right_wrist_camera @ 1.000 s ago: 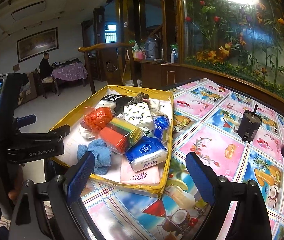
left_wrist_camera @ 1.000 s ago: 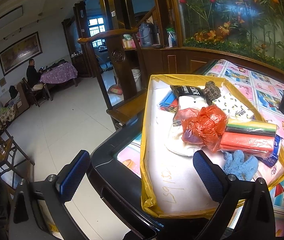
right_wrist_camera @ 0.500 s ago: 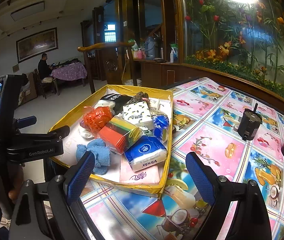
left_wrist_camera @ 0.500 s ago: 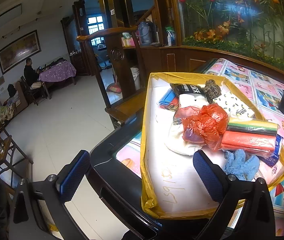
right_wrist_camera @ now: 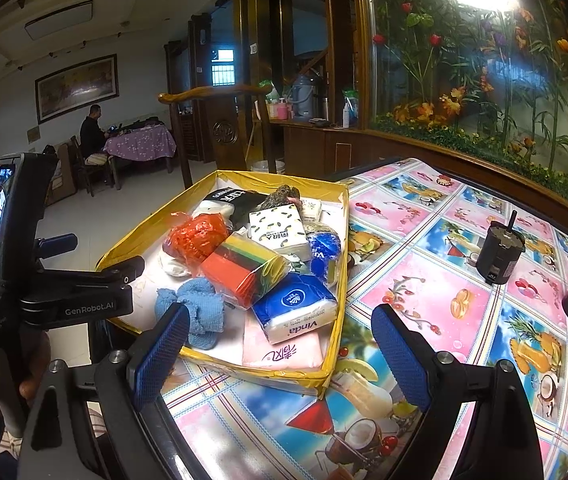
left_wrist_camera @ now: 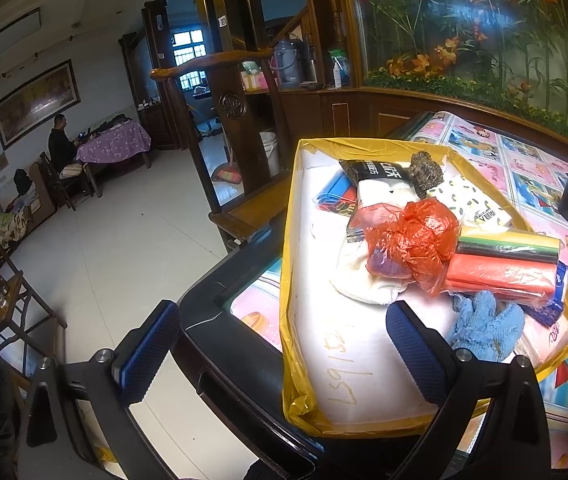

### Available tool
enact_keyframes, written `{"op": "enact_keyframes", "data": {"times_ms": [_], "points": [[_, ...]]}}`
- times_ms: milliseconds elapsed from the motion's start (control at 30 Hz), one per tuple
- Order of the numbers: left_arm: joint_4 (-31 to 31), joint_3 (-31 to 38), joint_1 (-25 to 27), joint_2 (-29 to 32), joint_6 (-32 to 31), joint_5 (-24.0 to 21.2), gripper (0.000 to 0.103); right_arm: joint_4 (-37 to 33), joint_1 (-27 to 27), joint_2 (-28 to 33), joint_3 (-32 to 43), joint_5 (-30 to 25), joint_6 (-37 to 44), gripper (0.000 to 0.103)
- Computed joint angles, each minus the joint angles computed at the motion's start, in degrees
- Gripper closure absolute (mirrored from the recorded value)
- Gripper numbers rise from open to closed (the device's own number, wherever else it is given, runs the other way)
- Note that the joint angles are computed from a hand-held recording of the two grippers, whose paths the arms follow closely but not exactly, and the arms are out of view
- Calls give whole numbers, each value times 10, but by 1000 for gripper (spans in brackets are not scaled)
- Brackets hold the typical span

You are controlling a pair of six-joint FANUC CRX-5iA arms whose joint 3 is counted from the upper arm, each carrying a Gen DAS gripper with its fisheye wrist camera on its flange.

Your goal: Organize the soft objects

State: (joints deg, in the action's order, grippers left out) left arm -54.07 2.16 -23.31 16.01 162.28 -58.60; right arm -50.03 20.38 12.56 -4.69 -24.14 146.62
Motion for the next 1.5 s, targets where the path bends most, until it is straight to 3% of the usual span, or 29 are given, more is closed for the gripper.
{"op": "enact_keyframes", "data": {"times_ms": [1500], "points": [[-6, 2, -2, 2, -22, -10, 0, -2, -1, -2, -2, 5, 0, 8]]}}
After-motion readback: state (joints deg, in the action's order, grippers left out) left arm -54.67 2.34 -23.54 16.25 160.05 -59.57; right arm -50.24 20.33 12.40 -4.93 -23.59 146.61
